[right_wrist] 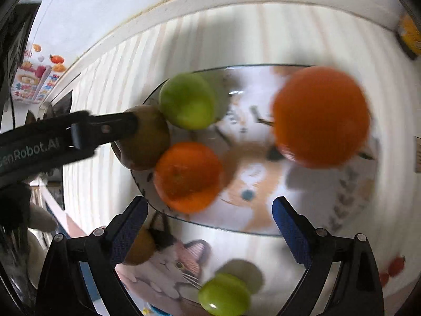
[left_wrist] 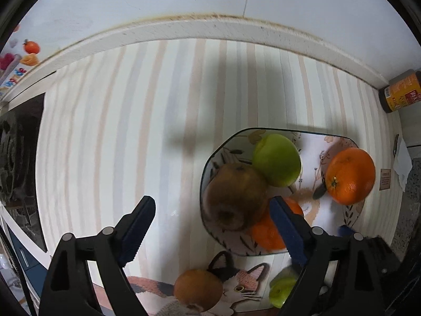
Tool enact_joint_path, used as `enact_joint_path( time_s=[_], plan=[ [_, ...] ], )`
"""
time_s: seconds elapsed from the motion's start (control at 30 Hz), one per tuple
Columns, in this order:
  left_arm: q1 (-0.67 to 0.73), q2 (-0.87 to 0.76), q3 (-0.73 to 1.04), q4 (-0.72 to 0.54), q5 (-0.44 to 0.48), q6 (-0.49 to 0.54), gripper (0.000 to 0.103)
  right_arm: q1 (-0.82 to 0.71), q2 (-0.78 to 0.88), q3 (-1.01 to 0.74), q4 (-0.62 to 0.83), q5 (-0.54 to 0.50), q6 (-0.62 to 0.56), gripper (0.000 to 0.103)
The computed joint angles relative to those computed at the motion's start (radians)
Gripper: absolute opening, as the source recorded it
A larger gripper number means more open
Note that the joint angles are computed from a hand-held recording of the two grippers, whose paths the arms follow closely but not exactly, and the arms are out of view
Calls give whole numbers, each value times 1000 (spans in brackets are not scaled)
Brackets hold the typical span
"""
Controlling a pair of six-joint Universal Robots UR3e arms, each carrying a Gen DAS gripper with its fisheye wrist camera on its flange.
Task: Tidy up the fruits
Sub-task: 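Carry the apple and tangerine onto the plate and open both tools, then grasp the apple on the cat cushion with the left tool while the right tool grasps the green fruit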
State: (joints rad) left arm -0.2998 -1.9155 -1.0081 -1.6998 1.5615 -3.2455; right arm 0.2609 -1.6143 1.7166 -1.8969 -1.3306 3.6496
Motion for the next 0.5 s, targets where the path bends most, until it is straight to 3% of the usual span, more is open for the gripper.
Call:
enact_joint_path(
  time_s=[0.3, 0.5],
  plan=[
    [-16, 339, -285, 104, 79, -59, 89, 39, -175, -79, 217, -227, 22, 98],
    [-52, 504, -329, 90, 110, -100, 89, 97, -266, -165, 350, -307, 57, 98]
  ],
)
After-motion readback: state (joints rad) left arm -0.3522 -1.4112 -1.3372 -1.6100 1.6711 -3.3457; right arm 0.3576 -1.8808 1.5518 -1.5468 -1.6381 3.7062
